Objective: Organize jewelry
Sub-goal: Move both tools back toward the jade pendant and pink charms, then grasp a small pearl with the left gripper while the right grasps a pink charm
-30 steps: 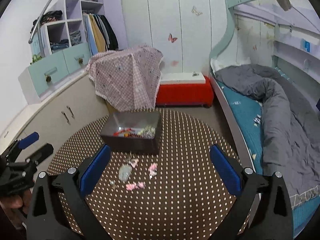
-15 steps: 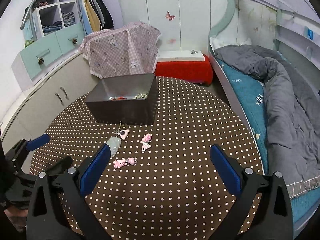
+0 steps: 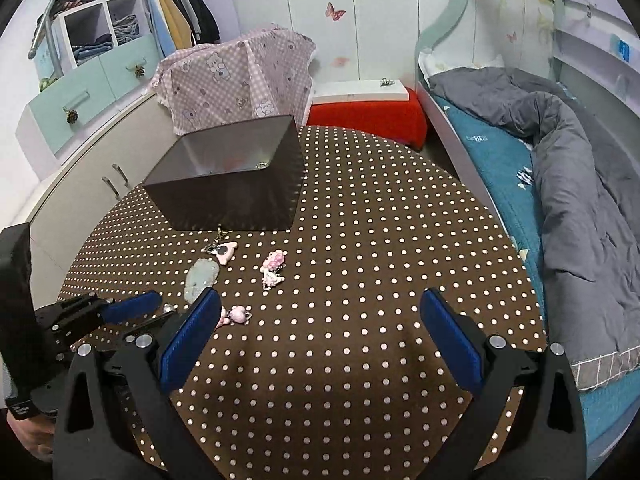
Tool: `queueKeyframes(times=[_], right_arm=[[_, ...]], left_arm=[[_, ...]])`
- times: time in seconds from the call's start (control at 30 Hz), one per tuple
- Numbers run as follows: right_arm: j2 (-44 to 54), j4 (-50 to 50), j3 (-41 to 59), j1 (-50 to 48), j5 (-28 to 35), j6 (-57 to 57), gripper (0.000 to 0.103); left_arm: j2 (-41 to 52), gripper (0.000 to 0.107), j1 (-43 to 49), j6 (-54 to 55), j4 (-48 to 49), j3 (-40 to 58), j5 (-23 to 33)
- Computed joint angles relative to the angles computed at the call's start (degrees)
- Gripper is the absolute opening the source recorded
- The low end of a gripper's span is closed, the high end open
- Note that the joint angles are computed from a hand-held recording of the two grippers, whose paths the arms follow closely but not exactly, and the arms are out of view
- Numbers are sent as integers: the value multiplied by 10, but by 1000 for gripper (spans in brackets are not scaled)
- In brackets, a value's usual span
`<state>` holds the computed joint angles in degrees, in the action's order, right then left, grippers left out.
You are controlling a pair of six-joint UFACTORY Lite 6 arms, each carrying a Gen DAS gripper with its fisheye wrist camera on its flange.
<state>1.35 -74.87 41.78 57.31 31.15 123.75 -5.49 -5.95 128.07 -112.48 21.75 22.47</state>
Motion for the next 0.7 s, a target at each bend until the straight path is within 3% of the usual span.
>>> queueKeyframes(times=[0.07, 0.23, 0.33, 0.43, 0.5, 0.6, 0.7], right_arm=[[14, -16, 7, -10, -14, 4, 95], [62, -45, 39, -32, -44, 1, 92], [87, -58, 56, -45, -61, -3, 82], [128, -65, 90, -62, -85, -23, 63], [152, -60, 111, -70, -97, -45, 41], [190, -36, 148, -53, -75, -93, 18], [179, -57, 135, -45, -80, -72, 13]], left_arm=[[12, 15, 3, -12, 19, 9, 10], [-14, 15, 14, -32, 46, -6, 15], [-38, 15, 33, -49, 71, -15, 22], [-65, 15, 57, -89, 116, -17, 31], [-81, 15, 71, -106, 134, -19, 35], [-93, 15, 94, -123, 155, -19, 44], [-105, 15, 118, -143, 181, -19, 56]])
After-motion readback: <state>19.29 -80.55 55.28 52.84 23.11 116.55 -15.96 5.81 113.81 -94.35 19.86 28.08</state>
